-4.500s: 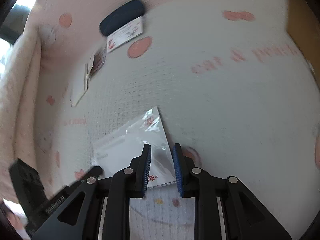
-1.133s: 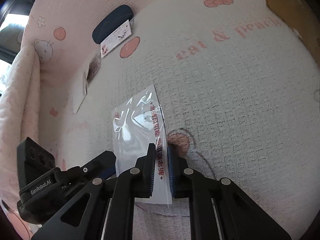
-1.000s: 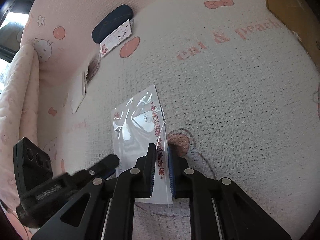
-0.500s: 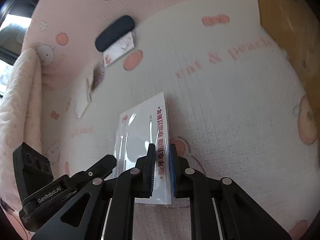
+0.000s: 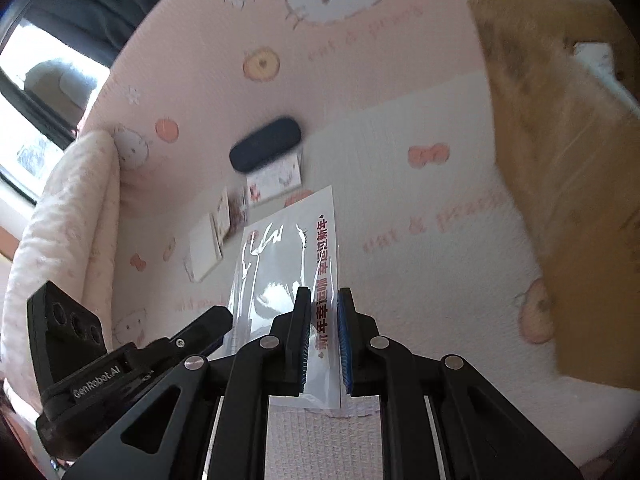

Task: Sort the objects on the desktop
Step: 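Carry the held envelope over the open cardboard box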

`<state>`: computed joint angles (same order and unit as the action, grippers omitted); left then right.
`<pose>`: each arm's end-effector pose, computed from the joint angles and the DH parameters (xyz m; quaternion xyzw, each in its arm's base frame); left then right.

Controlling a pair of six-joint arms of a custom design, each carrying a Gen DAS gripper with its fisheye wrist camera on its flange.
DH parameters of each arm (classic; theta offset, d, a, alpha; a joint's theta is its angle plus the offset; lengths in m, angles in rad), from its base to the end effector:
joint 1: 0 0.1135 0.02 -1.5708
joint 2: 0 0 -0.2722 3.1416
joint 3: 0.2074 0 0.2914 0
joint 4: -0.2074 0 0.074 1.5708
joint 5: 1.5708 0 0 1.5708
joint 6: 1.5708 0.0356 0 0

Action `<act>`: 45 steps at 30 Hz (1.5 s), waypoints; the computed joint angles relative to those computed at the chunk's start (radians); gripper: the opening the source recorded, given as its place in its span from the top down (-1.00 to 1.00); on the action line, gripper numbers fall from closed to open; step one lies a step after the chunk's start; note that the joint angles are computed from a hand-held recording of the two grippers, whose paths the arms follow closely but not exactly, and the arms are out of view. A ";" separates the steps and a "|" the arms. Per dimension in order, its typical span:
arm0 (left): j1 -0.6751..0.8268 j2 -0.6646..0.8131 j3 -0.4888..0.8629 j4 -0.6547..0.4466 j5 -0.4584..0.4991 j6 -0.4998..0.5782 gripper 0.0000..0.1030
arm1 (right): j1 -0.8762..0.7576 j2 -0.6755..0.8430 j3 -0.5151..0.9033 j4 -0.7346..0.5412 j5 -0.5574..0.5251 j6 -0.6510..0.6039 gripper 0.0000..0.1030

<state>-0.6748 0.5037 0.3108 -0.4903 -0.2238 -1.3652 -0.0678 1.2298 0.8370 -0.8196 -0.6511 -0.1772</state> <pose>0.1278 -0.0921 0.1805 -0.3488 0.8283 -0.3108 0.3092 0.2522 0.0045 0.2205 -0.1079 0.9278 0.2917 0.2061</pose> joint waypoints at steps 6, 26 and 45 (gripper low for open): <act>-0.010 0.180 0.137 0.078 -0.023 0.057 0.71 | -0.078 -0.005 0.108 -0.071 -0.034 -0.042 0.81; -0.068 0.849 0.746 0.130 0.024 0.215 0.71 | -0.431 0.346 0.620 -0.375 -0.114 -0.278 0.79; -0.106 1.386 1.273 0.036 0.157 0.202 0.71 | -0.581 0.807 1.180 -0.577 -0.065 -0.442 0.79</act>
